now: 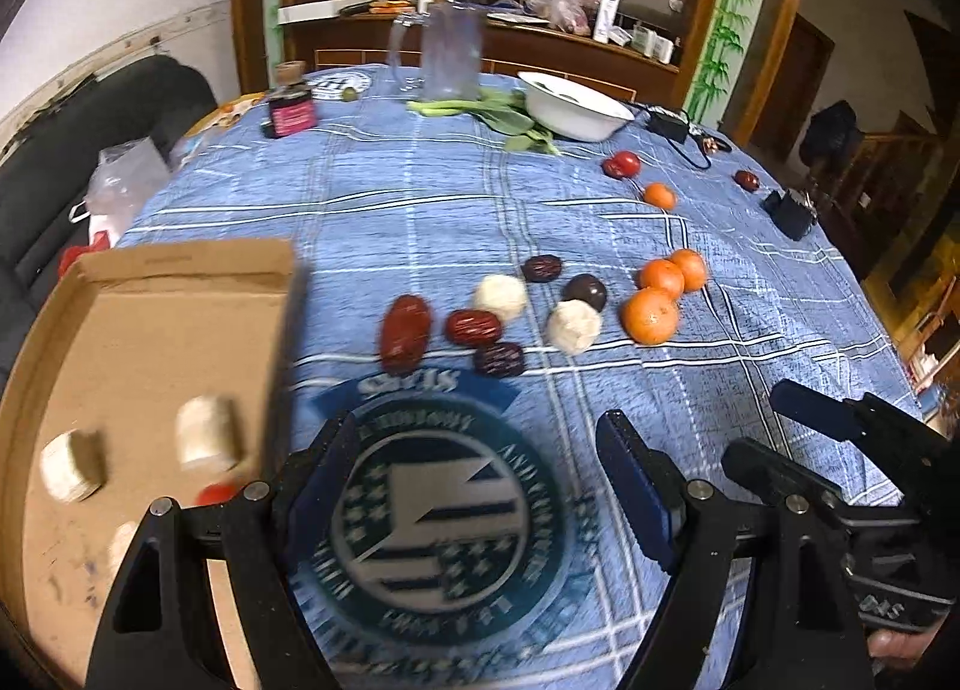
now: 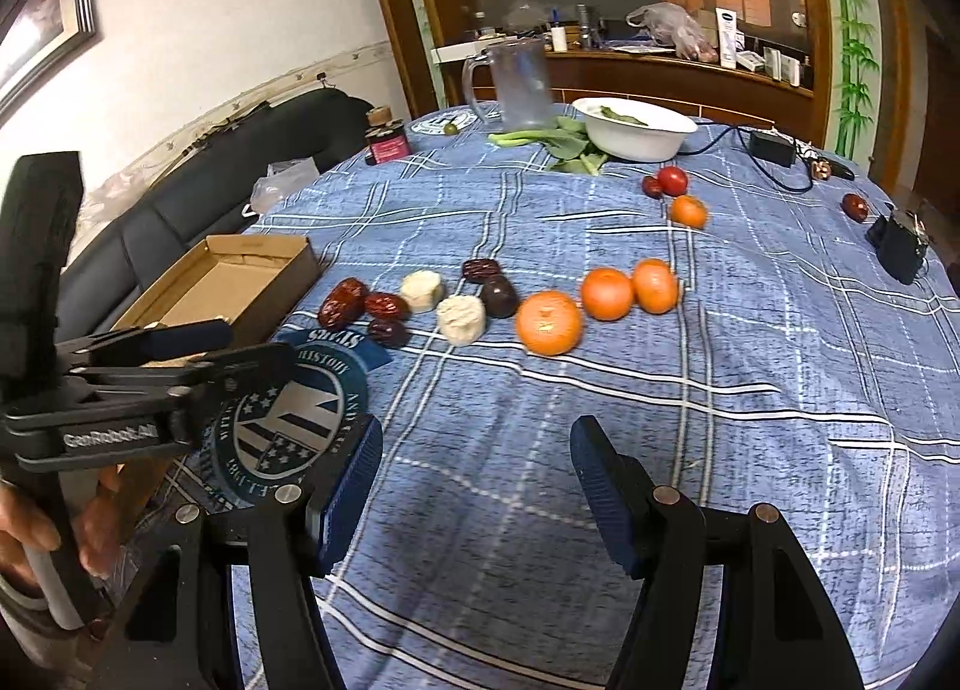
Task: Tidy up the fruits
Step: 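Return the left gripper to the table and grasp the dark plum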
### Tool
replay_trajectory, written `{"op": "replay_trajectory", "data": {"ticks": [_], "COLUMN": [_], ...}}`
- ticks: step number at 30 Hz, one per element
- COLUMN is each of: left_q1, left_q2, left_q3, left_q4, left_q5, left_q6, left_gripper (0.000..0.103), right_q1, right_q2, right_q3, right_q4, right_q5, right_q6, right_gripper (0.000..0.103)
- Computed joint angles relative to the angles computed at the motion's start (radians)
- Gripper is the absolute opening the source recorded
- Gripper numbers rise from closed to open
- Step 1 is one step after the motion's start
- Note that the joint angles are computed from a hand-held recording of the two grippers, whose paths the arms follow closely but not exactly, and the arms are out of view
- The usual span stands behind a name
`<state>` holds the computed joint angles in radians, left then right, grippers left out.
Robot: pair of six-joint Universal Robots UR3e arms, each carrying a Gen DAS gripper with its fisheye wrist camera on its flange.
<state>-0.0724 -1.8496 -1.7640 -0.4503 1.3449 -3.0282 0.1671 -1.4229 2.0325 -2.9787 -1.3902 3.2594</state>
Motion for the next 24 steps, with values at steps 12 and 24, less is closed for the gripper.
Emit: {"op": "replay_trajectory", "data": {"ticks": [12,24], "left_q1": [-0.090,-0.074], "left_q2": [-0.225,-0.256], "left_q3": [0.234,0.249], "left_q4": [-0.049,-0.038], "left_q5": [0.112,0.116], "left_q6": [-0.062,-0.071], "left_gripper": [0.080,0.026], "right_q1": [-0.111,-0.134], "right_q2": [-0.006,0.047], "right_q3": [0.037,0.016], "right_q4": [-0.028,-0.053], "right_q5": [0.099,0.107], "right_q6": [-0.029,-0.008], "right_gripper": [0.070,0.070]}}
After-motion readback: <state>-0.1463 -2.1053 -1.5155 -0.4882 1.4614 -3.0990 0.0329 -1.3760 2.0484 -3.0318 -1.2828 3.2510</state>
